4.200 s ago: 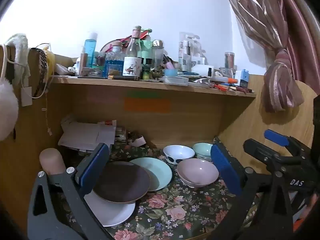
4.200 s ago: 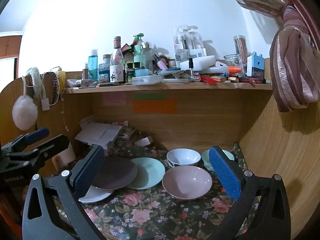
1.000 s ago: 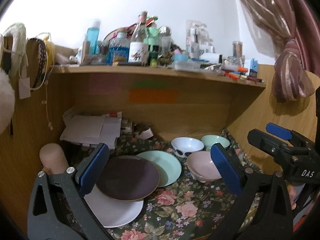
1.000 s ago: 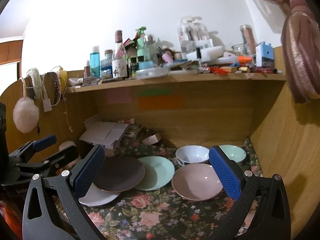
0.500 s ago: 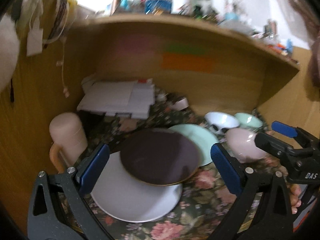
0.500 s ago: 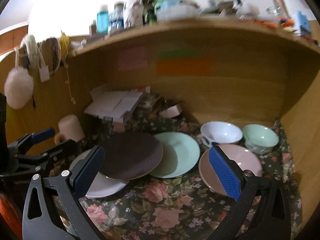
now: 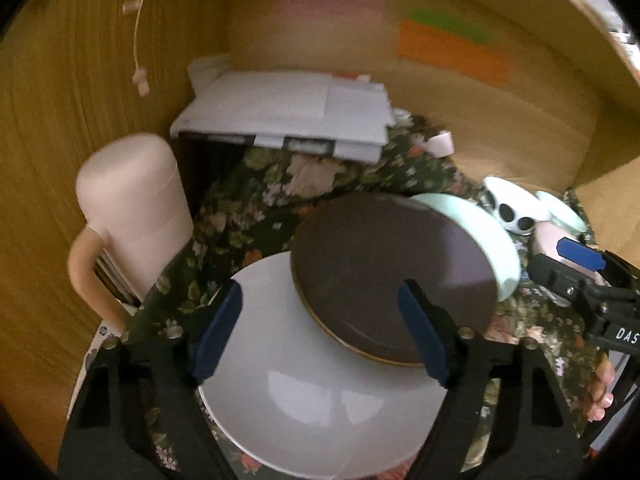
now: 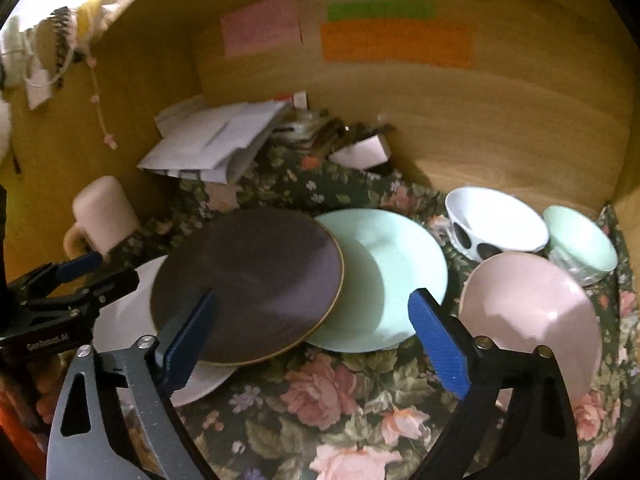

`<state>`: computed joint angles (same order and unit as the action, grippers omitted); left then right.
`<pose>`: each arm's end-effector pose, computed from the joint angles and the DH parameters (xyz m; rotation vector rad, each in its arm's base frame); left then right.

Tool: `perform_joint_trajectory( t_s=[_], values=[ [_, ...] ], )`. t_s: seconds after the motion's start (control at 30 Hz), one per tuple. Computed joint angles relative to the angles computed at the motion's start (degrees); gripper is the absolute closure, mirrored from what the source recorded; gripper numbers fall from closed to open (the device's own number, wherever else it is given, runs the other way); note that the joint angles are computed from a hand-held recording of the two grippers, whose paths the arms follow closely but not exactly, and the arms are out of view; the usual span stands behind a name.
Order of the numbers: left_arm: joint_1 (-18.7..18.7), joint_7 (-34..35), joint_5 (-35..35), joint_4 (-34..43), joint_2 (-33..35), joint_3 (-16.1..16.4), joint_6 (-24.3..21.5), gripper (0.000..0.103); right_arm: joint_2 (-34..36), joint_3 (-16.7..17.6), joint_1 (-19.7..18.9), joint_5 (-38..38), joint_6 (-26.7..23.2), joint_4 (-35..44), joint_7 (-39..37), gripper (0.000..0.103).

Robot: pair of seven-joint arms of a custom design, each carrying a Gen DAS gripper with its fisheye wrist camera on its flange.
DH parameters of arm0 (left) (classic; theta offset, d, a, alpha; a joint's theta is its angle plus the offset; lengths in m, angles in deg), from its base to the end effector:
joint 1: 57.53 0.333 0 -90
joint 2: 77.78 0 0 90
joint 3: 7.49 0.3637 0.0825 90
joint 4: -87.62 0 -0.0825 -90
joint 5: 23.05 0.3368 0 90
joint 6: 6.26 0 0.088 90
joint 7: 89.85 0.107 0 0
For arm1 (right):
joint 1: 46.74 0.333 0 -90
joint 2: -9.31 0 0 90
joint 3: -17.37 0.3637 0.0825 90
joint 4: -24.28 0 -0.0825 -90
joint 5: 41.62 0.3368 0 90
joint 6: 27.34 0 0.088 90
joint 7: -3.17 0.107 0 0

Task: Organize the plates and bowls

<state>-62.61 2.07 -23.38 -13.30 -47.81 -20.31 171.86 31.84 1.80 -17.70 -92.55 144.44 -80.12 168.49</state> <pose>0.6747 -0.1826 0.4475 -1.5475 2.0167 -0.9789 0.6157 0.2328 0.4680 -1.5187 1.8191 -0.6913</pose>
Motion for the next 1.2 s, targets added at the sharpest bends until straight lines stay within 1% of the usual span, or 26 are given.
perform_joint_trajectory(
  t_s=[0.07,0.13,0.17,0.23,0.33,0.37,0.4,0.47,0.53,0.6,0.7,0.8,0.87,0.97,1.1,1.17,1.2],
  values=[
    [0.63,0.12,-0.46,2.86,1.87,-0.75,-3.11,0.031,1.15,2.32,-2.09,3.23,-0.96,1.11,-3.7,0.018],
    [0.75,0.34,-0.77,5.56,3.56,-0.75,-5.56,0.037,2.34,4.45,-4.02,7.29,-1.69,2.28,-8.17,0.021],
    [0.77,0.54,-0.91,7.09,4.5,-0.76,-6.86,0.039,2.91,5.24,-4.77,9.34,-1.83,2.75,-10.26,0.023],
    [1.16,1.4,-1.37,9.16,5.78,-1.34,-8.76,0.044,4.16,6.25,-5.92,12.92,-1.94,3.78,-13.94,0.026],
    [1.1,2.36,-1.98,11.87,7.42,-1.45,-10.71,0.049,6.08,7.78,-7.42,17.78,-2.68,5.59,-19.05,0.033],
    [1.12,2.65,-2.21,12.59,7.8,-1.5,-11.37,0.05,6.58,8.21,-7.86,19.16,-2.63,5.95,-20.57,0.038],
    [1.02,2.75,-2.44,13.74,8.4,-1.4,-12.39,0.052,7.07,8.85,-8.45,20.61,-2.68,6.34,-22.29,0.041],
    [1.08,3.11,-3.0,15.26,9.01,-1.45,-14.47,0.057,8.07,10.11,-9.58,23.43,-2.8,7.17,-25.51,0.041],
    [1.12,3.51,-3.67,16.97,9.87,-1.57,-16.31,0.062,9.01,10.34,-9.85,25.65,-3.01,7.93,-27.58,0.043],
    [1.33,4.08,-4.48,18.26,10.58,-1.95,-17.72,0.064,9.79,11.5,-10.84,28.3,-3.24,8.53,-30.29,0.05],
    [1.78,5.36,-5.78,19.32,11.13,-2.8,-19.16,0.068,10.96,13.86,-12.69,32.58,-3.86,9.87,-34.54,0.053],
    [1.82,6.48,-6.79,20.52,11.67,-3.13,-20.28,0.071,11.9,15.65,-13.98,36.34,-4.49,11.09,-38.29,0.058],
    [1.55,6.69,-7.25,21.19,11.91,-2.88,-20.91,0.072,12.62,16.9,-14.93,38.81,-4.99,12.04,-40.9,0.061],
    [1.79,7.37,-8.28,21.97,12.25,-3.26,-21.78,0.072,13.18,18.37,-15.9,42.25,-5.03,12.69,-44.26,0.062],
    [2.79,9.24,-10.4,24.0,13.18,-4.64,-24.34,0.072,13.76,18.99,-16.0,45.82,-5.26,13.49,-47.99,0.063],
    [2.62,9.7,-10.86,24.07,13.01,-4.37,-24.68,0.072,14.16,17.34,-14.49,46.92,-5.62,14.27,-48.15,0.063],
    [2.34,9.88,-10.81,23.88,12.81,-4.05,-24.45,0.072,14.22,17.27,-14.38,47.7,-5.63,14.35,-48.72,0.063]
  ],
)
